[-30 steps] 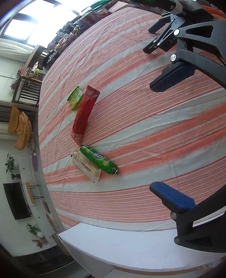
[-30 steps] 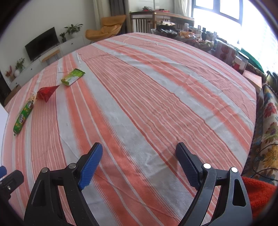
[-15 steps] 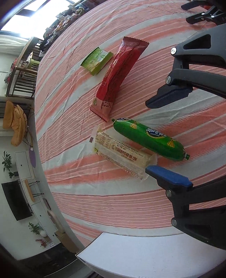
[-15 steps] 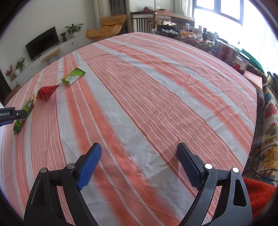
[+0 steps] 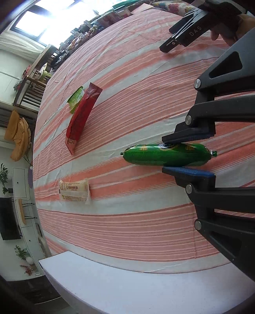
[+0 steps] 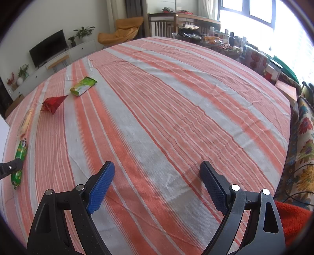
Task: Organize snacks
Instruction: 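Hold the open left gripper around the green sausage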
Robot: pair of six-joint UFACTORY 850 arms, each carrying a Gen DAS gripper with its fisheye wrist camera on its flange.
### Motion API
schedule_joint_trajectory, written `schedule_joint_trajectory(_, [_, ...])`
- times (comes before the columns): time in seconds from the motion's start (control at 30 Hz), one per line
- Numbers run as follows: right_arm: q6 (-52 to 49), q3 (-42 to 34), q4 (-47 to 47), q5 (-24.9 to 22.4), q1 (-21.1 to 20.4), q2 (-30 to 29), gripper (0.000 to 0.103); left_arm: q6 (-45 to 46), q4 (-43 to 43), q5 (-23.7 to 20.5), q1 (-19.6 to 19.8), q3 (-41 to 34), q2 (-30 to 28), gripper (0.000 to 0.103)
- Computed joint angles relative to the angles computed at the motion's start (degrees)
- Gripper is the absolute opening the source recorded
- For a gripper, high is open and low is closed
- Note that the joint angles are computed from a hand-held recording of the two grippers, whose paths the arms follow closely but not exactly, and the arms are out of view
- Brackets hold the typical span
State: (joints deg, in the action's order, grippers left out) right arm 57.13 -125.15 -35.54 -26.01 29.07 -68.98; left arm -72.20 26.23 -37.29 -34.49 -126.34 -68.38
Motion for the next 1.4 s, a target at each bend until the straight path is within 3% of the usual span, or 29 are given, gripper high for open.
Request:
schedule_joint_trajectory(0.13, [0.1, 0.2, -0.2, 0.0, 0.0, 0.1, 0.091, -7.6, 5.2, 3.9, -2.5, 9.3, 4.8, 0.025])
schedule_joint_trajectory(0.2, [0.2, 0.3, -0.5, -0.3, 0.1, 0.2, 0.091, -9.4, 8.1, 3.4, -3.1, 9.6, 4.7, 0.042])
schedule_joint_trajectory(0.23, [0.2, 0.3, -0.7, -0.5, 0.1, 0.2, 0.091, -9.5, 8.9, 2.3, -3.2, 8.7, 4.1, 0.066])
schedule_joint_trajectory(0.27, [0.1, 0.3, -0.8, -0.6, 0.2, 0.2, 0.091, -11.7, 11.4, 1.4, -3.4, 8.5, 3.8, 0.081])
schedule_joint_trajectory(0.33, [0.0, 0.4, -0.9, -0.6, 0.2, 0.2, 0.091, -15.1, 15.6, -0.2, -3.6, 8.4, 3.4, 0.084])
schedule_joint_trajectory(0.47, [-0.5, 0.5, -1.0, -0.6, 0.3, 0.2, 0.091, -10.0, 14.2, -4.4, -3.0, 2.8, -0.4, 0.088])
schedule_joint_trajectory(0.6, [-0.6, 0.6, -1.0, -0.6, 0.4, 0.3, 0.091, -11.5, 15.9, -3.9, -2.7, 3.3, -0.7, 0.103])
schedule_joint_trajectory(0.8, [-0.7, 0.5, -1.0, -0.6, 0.4, 0.2, 0.091, -15.4, 20.0, -3.3, -3.1, 5.1, 0.0, 0.103])
schedule_joint_trajectory(1.4, [-1.3, -0.1, -0.7, -0.8, 0.5, -0.1, 0.091, -15.9, 20.5, -3.3, -3.2, 5.3, 0.1, 0.103])
